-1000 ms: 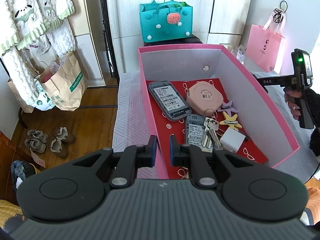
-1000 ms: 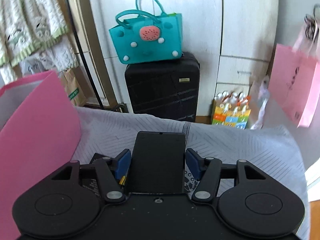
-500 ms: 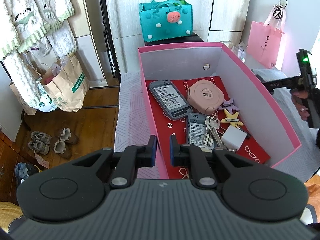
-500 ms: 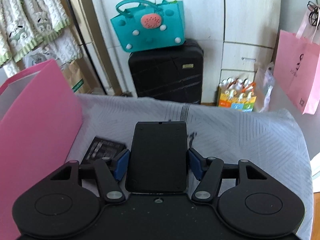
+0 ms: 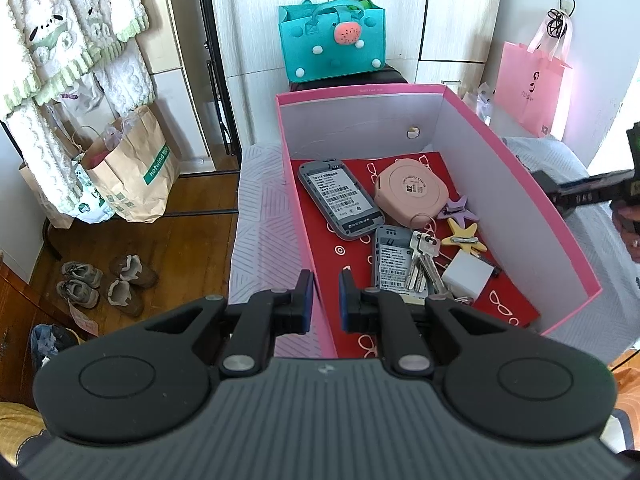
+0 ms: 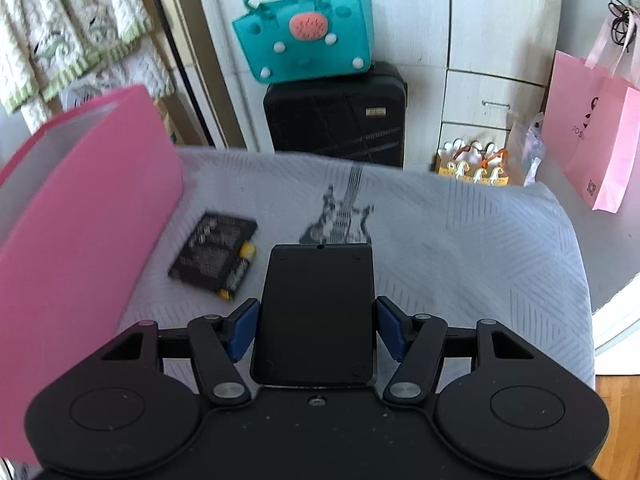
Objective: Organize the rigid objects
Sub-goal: 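Carry the black device with the right gripper into the box, release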
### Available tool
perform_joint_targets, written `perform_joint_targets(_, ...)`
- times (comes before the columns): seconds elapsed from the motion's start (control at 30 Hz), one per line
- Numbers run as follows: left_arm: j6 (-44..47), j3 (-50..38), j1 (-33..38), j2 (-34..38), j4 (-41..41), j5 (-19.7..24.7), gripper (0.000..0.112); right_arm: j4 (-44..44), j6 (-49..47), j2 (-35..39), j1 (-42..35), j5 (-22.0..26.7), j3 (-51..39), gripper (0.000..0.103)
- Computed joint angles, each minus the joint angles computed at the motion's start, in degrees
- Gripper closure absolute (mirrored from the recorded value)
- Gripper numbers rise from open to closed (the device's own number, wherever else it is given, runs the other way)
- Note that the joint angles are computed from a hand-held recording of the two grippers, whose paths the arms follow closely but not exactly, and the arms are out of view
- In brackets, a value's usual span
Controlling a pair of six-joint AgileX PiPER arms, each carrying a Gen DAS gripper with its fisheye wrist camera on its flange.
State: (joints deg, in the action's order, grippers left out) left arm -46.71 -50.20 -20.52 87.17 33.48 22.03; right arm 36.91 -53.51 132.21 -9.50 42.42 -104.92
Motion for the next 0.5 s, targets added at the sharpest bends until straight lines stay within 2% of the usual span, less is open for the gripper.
perform_joint_targets(0.1, -0.25, 0.16, -0.12, -0.16, 0.27, 0.03, 0.101, 4.74, -8.04, -1.74, 0.27, -5.76, 5.56, 0.035)
perform_joint_targets(0.2, 0.01, 0.18, -0.03, -0.19, -0.07, 0.08, 0.101, 7.87, -11.09, -2.56, 0.43, -8.81, 8.28, 0.036)
perform_joint_targets(0.27, 0.00, 0.27, 0.02, -0.35, -0.03, 0.25, 0.101, 8.78, -12.36, -3.00, 0.13, -8.16, 8.92, 0.037)
perform_joint_targets(0.37, 0.24, 0.20, 0.10, -0.34, -0.37, 0.10, 0.101, 14.77, -17.91, -4.36, -1.71, -3.82, 11.07, 0.037)
perform_joint_targets(0.5, 1.28, -0.10, 0.43, -0.56, -1.53, 0.30, 0.101, 21.34, -25.10, -9.46, -2.61, -3.99, 18.02, 0.037)
